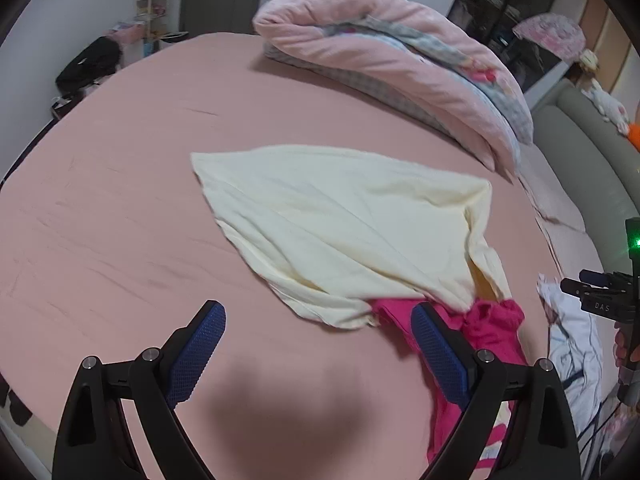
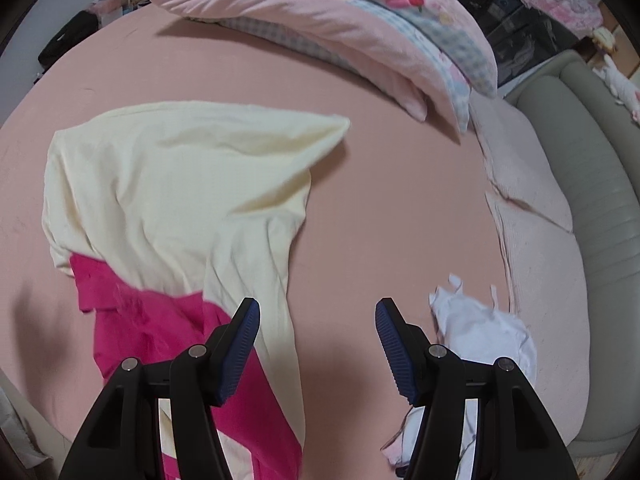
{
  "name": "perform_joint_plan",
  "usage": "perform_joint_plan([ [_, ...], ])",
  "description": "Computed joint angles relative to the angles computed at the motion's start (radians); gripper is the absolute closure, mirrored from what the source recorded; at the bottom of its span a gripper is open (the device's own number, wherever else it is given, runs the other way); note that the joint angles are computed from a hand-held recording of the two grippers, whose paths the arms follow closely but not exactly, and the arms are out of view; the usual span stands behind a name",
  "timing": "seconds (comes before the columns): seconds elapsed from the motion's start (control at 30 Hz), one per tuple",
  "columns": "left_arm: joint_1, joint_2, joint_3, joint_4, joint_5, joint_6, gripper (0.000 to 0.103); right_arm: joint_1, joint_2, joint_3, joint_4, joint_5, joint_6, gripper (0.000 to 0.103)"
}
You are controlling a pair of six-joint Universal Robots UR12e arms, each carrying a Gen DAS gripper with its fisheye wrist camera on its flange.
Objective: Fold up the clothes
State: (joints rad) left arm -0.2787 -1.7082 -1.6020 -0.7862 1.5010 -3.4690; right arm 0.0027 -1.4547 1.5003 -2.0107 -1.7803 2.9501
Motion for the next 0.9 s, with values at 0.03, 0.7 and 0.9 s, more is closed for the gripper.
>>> perform_joint_plan([
  [0.03,-0.005,-0.004,0.001,-0.002,-0.004,0.005,0.008,-0.003,-0.006,0.011,-0.002,0.003,0.001,0.043],
  [0.7,-0.038,-0.066,-0.016,-0.01,-0.171,-0.148,0.008,0.0,-0.059,0.162,-0.115,0.113,-0.064,0.043],
  [0.9,-0.029,-0.087,-0.03,0.028,-0.265,-0.233,0.008,0.011,-0.051,0.167,-0.131,0.14,-0.073,0.043],
])
